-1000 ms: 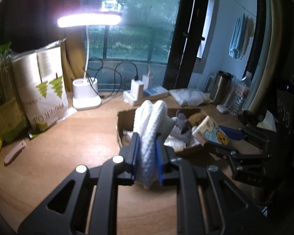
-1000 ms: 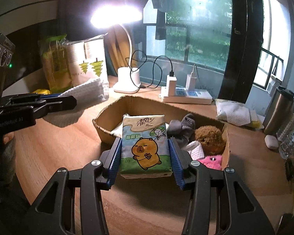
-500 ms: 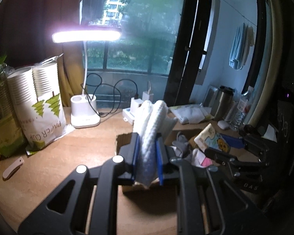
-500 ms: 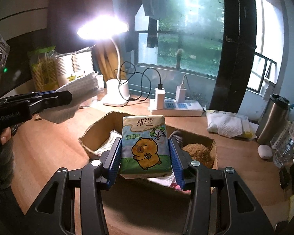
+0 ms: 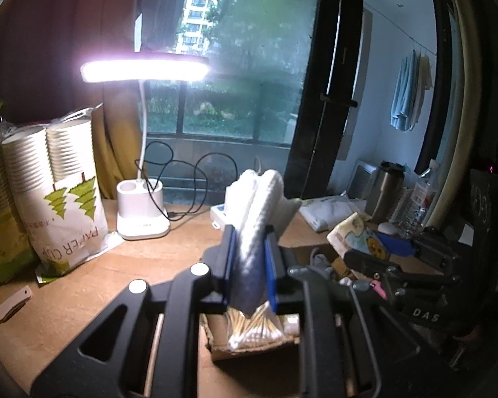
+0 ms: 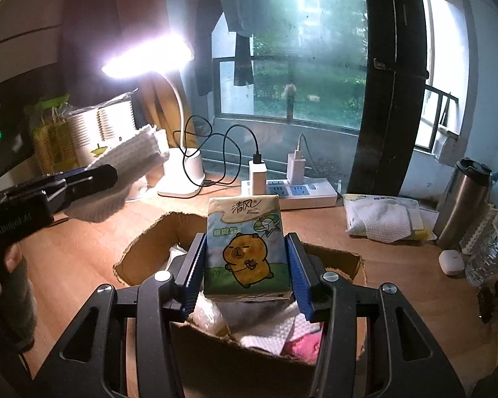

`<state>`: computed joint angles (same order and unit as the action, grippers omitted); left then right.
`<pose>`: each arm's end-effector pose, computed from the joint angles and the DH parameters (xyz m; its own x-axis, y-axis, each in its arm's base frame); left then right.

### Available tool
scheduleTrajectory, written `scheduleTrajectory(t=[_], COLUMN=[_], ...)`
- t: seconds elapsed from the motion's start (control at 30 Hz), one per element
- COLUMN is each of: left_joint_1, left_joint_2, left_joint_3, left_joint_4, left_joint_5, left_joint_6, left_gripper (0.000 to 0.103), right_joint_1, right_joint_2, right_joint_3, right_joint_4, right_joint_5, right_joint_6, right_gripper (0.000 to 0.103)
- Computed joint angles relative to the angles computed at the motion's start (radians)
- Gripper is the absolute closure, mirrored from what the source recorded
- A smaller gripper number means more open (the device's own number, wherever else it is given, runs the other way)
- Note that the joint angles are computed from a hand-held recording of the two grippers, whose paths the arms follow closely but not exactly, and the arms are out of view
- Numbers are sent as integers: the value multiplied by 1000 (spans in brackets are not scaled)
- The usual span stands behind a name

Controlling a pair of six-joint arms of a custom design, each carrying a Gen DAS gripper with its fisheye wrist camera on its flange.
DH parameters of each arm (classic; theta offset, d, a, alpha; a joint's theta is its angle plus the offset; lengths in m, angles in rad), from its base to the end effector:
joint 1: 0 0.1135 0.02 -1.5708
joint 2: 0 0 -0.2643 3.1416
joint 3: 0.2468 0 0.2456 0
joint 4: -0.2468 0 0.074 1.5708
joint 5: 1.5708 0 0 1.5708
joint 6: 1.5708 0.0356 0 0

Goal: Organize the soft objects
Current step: 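Carry the white cloth and tissue pack over the box with both grippers, then lower the cloth and tissue pack into the box and open both grippers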

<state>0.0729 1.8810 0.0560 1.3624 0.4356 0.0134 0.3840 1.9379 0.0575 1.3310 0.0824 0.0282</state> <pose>0.1945 -0.0009 0.0722 -0.4409 -0.0200 -0.8973 0.3165 0.9321 -0.1763 0.1799 0.0695 0.0579 -0.4926 -0.1687 -0.8537 -0.2945 0.9555 -0.0189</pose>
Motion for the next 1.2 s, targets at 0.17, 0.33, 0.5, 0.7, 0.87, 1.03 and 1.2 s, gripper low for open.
scheduleTrajectory(t=[0.17,0.33,0.5,0.7,0.87,1.03,1.2], left_joint_1=[-3,-30,-56,-72,-69,-62,-48], left_joint_2=[114,191,244,308,328,322,315], left_joint_3=[33,76,129,181,236,256,259], left_joint_4=[73,74,12,-51,-152,-205,-219], left_joint_5=[14,-3,-49,-71,-54,-32,-22], left_joint_6=[-37,-48,-61,-59,-51,-44,-57], left_gripper=[87,87,87,85,85,77,76], right_joint_1=[-11,6,3,-19,-17,-28,-29], right_joint_2=[32,44,58,96,128,153,186], right_joint_3=[43,64,84,113,149,182,227], right_joint_4=[-7,-14,-31,-39,-61,-92,-128], right_joint_5=[-18,-12,-13,-28,-35,-47,-53], right_joint_6=[15,19,18,15,16,15,20], right_gripper=[54,54,54,54,54,54,54])
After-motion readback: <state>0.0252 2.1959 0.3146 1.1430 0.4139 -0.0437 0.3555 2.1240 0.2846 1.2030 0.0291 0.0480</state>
